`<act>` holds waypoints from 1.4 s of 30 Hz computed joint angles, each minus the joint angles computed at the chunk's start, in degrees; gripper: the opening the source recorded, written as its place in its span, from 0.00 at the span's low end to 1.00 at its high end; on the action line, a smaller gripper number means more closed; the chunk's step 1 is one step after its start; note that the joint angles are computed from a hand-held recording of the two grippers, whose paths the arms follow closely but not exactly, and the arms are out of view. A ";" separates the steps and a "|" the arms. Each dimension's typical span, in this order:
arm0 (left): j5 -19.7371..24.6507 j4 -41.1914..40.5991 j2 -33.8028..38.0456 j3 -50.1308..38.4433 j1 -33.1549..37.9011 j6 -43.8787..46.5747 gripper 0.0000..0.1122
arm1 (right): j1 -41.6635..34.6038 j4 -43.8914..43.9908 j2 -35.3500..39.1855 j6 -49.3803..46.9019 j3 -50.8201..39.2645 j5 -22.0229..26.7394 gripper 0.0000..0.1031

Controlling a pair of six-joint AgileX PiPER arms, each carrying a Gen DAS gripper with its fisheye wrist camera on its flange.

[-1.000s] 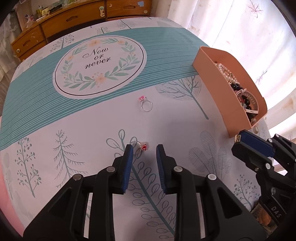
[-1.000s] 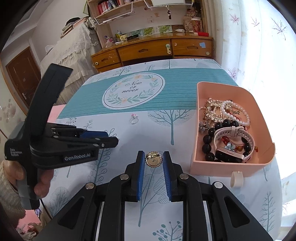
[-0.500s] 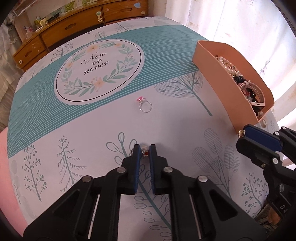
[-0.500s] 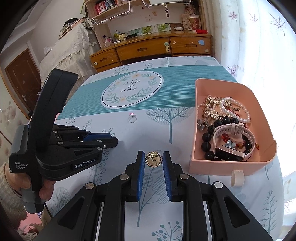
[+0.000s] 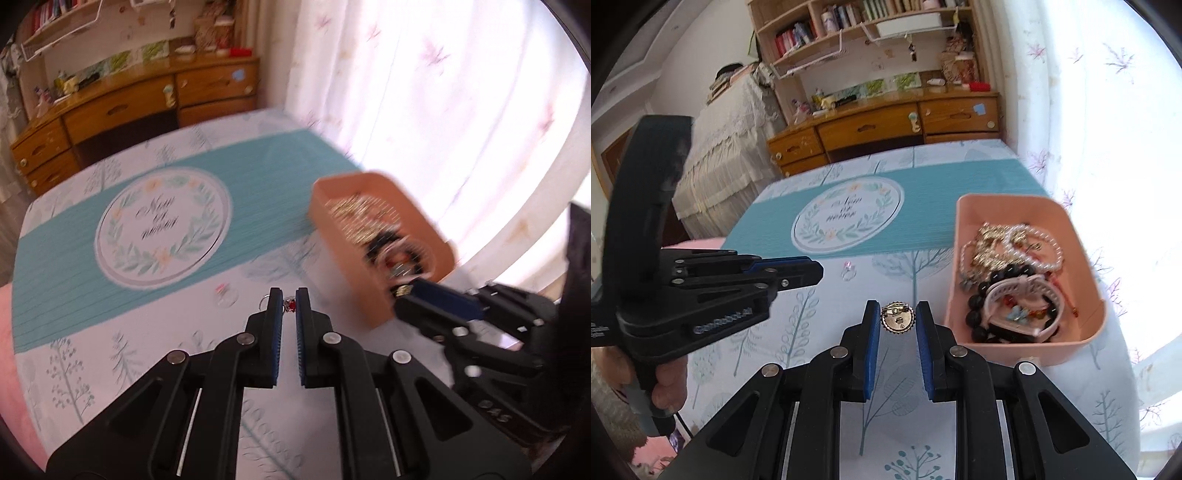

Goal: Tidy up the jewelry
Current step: 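Carry the pendant and charm into the peach tray and open both tools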

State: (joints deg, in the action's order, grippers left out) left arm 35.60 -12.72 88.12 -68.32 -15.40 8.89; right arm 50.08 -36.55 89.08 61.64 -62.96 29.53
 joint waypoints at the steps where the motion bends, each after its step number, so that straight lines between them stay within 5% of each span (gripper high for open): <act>1: 0.28 -1.34 -0.22 -1.25 -0.75 0.70 0.04 | -0.08 -1.23 -0.90 1.13 0.29 0.49 0.19; 9: 4.17 -6.90 6.81 -14.90 -6.34 1.85 0.04 | -4.95 -5.40 -6.85 5.09 2.04 4.54 0.19; 16: 2.74 -0.80 13.75 -21.25 -12.02 -3.84 0.04 | -11.38 -1.91 -9.73 0.83 3.35 5.30 0.19; 23: 4.39 2.51 18.49 -24.35 -14.55 -6.82 0.04 | -17.97 7.12 -8.98 -8.09 5.03 2.05 0.19; 35: 7.20 5.81 18.85 -24.02 -14.69 -9.23 0.05 | -17.84 5.55 -8.11 -5.73 6.97 0.03 0.21; 42: 6.87 10.05 16.65 -20.52 -14.05 -14.63 0.24 | -15.29 3.34 -7.08 -2.63 6.26 1.22 0.22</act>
State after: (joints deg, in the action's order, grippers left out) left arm 42.48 -2.67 104.77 -88.85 -29.45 -5.75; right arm 34.79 -33.20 82.00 59.02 -56.70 30.75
